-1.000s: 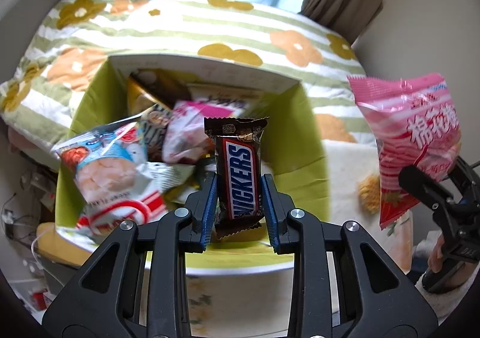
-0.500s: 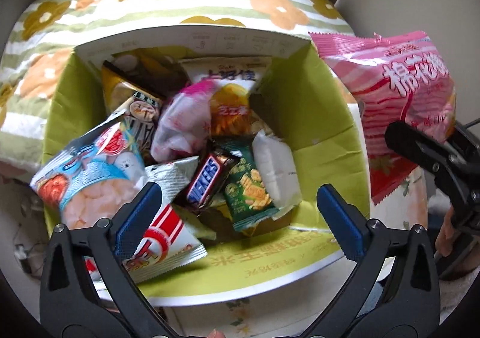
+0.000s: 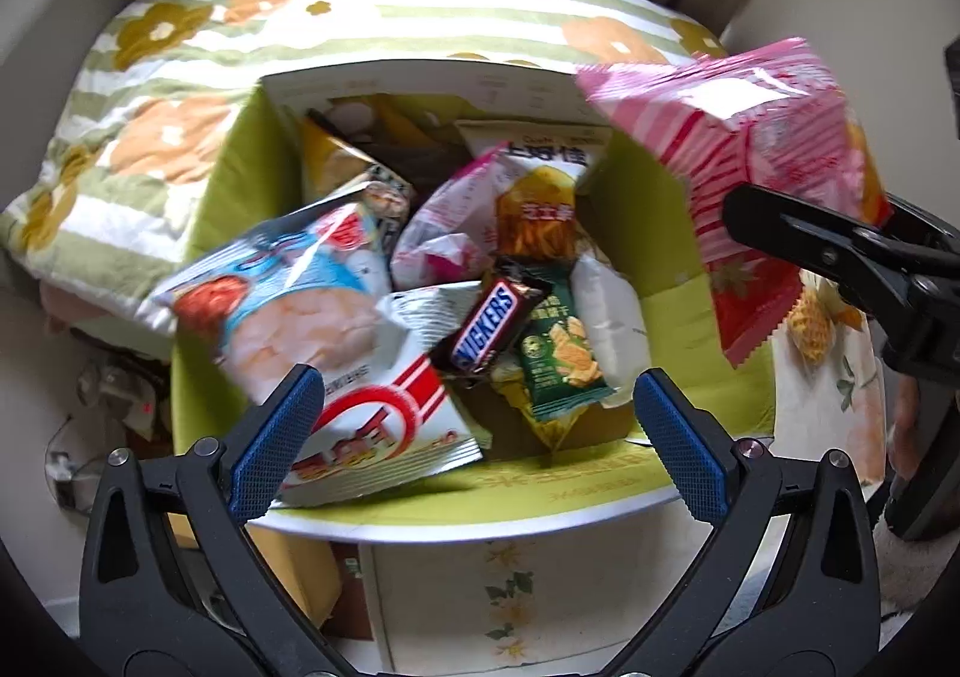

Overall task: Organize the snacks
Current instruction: 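Open the left tool over the box while the right tool releases the pink bag into it, then move both open tools back to the waffle and pork floss packets on the bed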

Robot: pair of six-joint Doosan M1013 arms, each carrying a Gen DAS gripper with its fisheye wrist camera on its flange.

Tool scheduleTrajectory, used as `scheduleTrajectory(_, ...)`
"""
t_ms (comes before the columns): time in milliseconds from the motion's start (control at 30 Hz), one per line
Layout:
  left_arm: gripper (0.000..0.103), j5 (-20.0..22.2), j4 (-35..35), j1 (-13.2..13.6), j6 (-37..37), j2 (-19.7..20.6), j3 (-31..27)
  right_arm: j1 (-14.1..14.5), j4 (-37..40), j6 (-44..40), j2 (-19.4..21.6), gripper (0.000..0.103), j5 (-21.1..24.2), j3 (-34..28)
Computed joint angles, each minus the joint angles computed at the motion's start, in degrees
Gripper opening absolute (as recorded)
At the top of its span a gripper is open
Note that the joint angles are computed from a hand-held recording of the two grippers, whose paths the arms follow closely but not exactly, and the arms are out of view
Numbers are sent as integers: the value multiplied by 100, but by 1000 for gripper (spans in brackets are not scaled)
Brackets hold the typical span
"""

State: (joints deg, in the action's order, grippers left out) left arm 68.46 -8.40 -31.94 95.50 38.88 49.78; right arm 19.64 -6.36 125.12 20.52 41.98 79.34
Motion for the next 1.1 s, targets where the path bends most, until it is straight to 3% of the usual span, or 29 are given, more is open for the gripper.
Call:
scheduleTrajectory(67, 102, -99, 8, 20, -68, -65, 113, -20, 171, -138, 81, 89, 54, -93)
scheduleTrajectory(200, 102, -341, -33, 82, -173, -201, 347, 47, -189, 173, 114, 102, -79, -86)
scheduleTrajectory(333, 102, -498, 80, 81, -233, -277, 465, 83, -218, 226, 53, 102, -288, 35)
scheduleTrajectory(467, 102, -581, 114, 72, -254, -303, 478, 72, 4, 81, 36, 102, -172, 26)
scheduleTrajectory(667, 102, -759, 180, 24, -162, -363, 506, 184, -443, 363, -28, 102, 104, 0)
scheduleTrajectory(1100, 102, -1024, -169, -136, 558, -357, 408, 378, -1859, 2197, -506, 102, 375, 485)
